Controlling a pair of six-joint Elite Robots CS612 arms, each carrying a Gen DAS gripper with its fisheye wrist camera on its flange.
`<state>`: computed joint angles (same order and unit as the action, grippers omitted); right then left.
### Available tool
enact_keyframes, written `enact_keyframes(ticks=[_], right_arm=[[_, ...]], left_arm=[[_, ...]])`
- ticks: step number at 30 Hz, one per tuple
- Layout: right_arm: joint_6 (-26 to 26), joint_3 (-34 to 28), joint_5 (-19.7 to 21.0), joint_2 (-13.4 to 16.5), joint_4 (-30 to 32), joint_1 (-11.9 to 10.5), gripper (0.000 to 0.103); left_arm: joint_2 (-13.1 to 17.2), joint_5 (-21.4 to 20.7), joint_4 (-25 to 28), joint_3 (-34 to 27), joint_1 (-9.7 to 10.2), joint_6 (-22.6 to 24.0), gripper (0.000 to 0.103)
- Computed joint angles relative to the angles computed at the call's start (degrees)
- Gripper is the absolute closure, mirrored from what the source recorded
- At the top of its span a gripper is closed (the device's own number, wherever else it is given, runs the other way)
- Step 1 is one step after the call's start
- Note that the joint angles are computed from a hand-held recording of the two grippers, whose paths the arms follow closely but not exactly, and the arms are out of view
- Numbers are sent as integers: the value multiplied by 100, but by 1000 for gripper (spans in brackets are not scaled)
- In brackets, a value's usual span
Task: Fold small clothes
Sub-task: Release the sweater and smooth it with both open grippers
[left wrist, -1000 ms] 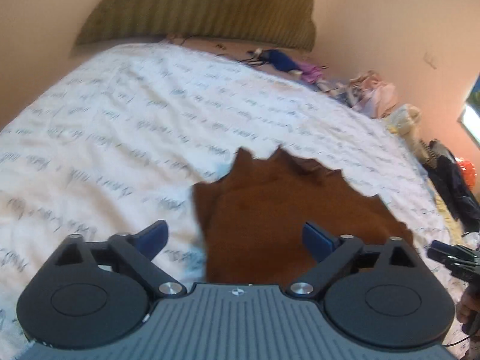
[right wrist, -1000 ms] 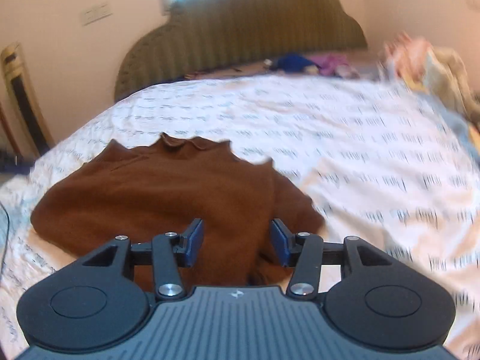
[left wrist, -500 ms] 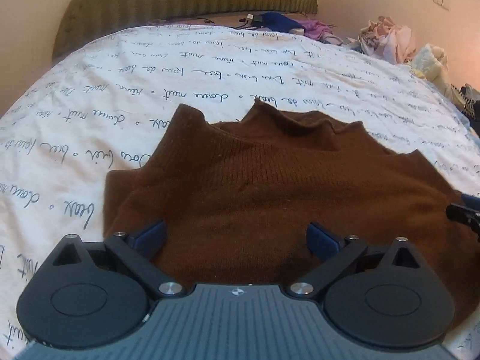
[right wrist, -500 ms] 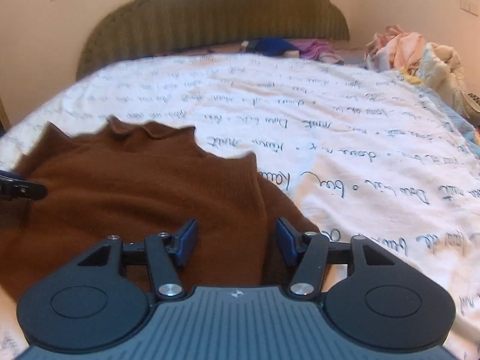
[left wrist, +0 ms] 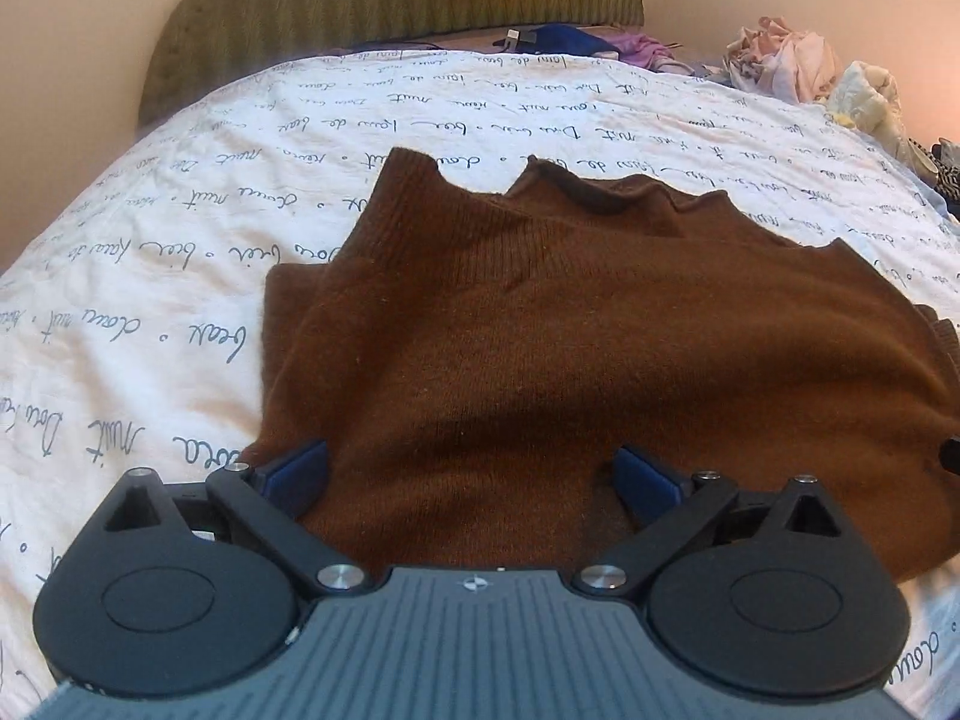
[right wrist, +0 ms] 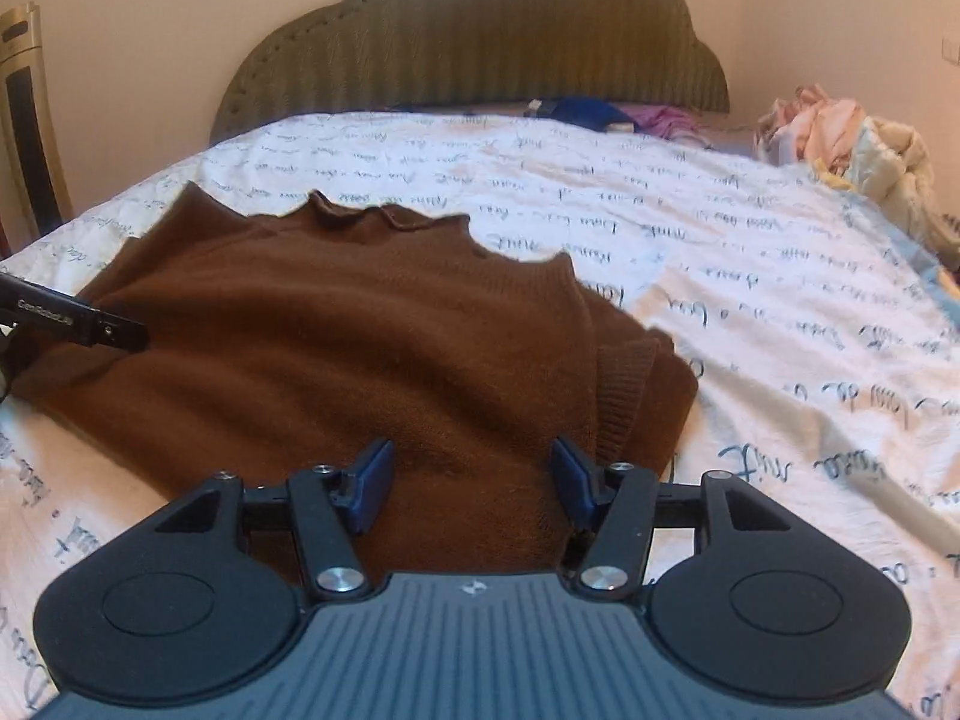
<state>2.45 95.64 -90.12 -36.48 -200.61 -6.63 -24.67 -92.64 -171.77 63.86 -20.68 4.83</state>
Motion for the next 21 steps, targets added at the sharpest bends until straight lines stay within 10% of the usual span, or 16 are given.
enact_keyframes(ticks=[21], right_arm=[[121, 210, -419, 225, -928, 146, 42]], left_arm=[[-117, -444, 102, 224, 305, -344, 0]])
